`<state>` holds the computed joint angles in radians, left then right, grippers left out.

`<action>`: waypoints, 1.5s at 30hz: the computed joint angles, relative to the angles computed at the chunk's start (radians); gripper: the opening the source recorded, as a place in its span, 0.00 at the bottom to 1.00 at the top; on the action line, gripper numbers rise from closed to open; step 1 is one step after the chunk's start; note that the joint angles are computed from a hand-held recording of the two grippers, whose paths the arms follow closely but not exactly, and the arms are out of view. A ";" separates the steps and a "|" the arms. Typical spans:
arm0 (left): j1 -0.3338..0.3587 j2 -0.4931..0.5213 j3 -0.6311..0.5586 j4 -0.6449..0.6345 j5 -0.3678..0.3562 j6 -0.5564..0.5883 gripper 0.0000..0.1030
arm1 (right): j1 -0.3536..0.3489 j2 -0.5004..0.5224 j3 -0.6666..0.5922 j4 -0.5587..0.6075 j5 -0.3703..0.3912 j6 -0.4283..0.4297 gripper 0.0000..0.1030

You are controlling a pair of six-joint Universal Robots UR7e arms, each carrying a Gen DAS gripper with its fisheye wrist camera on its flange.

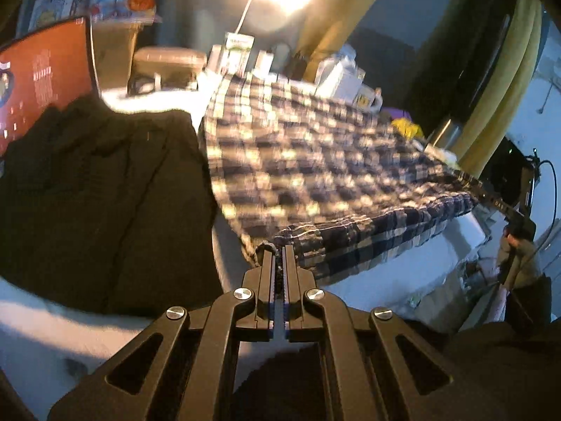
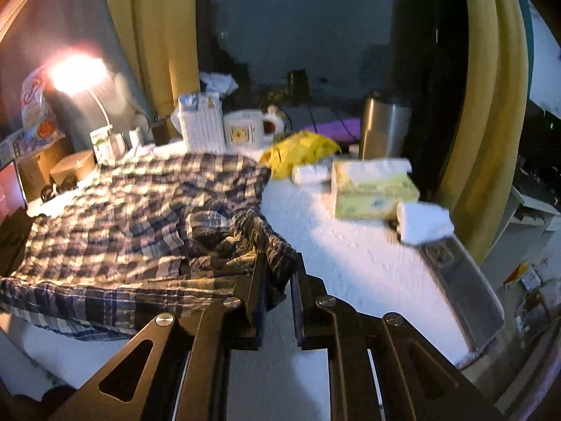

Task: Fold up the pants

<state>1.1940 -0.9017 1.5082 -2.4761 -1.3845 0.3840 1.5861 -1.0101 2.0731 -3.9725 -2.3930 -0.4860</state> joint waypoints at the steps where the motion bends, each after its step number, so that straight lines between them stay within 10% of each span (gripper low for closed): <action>1: 0.002 0.002 0.002 0.009 0.010 0.002 0.02 | -0.007 0.001 0.010 0.013 -0.006 0.020 0.12; 21: 0.005 -0.012 0.043 0.074 0.110 0.126 0.06 | -0.068 0.023 0.076 0.068 -0.038 0.102 0.12; 28: 0.005 -0.015 0.052 -0.047 0.206 0.152 0.06 | -0.053 0.011 0.095 0.069 -0.059 0.099 0.12; 35: -0.008 -0.036 0.091 -0.180 0.133 0.219 0.07 | -0.021 0.011 0.084 0.055 -0.101 0.051 0.24; 39: -0.024 -0.035 0.129 -0.228 0.084 0.284 0.71 | 0.012 0.027 0.069 -0.091 -0.130 -0.051 0.76; 45: -0.030 -0.017 0.158 -0.218 0.041 0.359 0.77 | 0.015 0.029 0.078 -0.110 -0.120 -0.070 0.76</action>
<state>1.1641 -0.9190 1.6666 -2.6937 -1.3435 0.7428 1.6015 -0.9812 2.1513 -4.0823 -2.5127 -0.5557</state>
